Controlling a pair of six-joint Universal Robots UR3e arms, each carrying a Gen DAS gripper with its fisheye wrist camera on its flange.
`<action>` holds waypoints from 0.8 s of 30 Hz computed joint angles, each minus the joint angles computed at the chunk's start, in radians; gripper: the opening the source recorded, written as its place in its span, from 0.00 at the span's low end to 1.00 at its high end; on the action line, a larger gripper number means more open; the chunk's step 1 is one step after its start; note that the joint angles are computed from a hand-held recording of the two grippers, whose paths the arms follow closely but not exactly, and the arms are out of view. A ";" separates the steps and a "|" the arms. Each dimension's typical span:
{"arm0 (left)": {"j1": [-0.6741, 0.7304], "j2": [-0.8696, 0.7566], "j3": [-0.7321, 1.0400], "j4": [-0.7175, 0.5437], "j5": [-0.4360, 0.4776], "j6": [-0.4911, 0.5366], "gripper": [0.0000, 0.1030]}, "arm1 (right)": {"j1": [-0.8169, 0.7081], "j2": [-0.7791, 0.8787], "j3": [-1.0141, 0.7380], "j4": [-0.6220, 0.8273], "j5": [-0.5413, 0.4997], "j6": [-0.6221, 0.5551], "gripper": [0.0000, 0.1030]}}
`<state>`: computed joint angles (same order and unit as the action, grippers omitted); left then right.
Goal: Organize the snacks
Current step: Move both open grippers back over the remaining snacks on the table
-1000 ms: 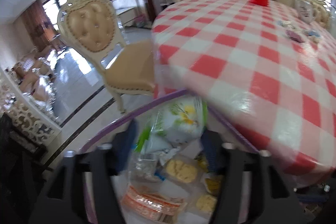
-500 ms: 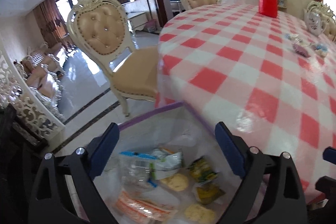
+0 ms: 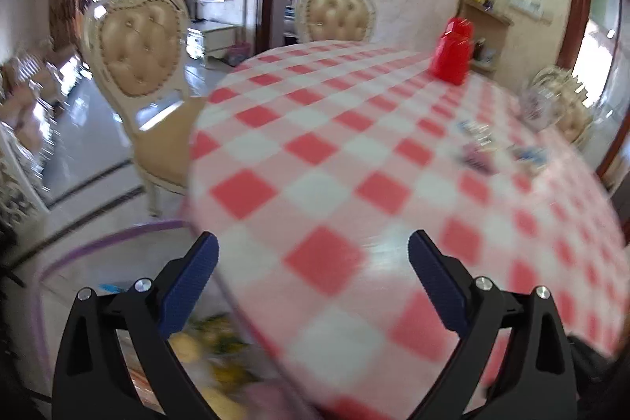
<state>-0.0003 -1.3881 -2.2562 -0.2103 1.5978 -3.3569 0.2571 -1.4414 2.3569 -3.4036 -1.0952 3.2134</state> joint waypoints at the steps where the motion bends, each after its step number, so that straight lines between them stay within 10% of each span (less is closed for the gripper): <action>1: -0.012 0.024 0.021 -0.034 -0.018 -0.030 0.94 | -0.031 -0.026 0.024 -0.001 0.015 -0.009 0.56; 7: -0.157 -0.038 0.237 -0.071 -0.090 -0.131 0.98 | -0.261 -0.192 0.130 0.072 0.036 -0.092 0.71; 14: -0.331 -0.601 0.812 -0.087 0.017 -0.240 0.98 | -0.643 -0.304 0.212 0.195 0.153 -0.214 0.83; 24: -0.383 -1.366 1.806 -0.402 0.190 -0.565 0.98 | -0.747 0.181 -0.226 0.256 0.059 -0.064 0.84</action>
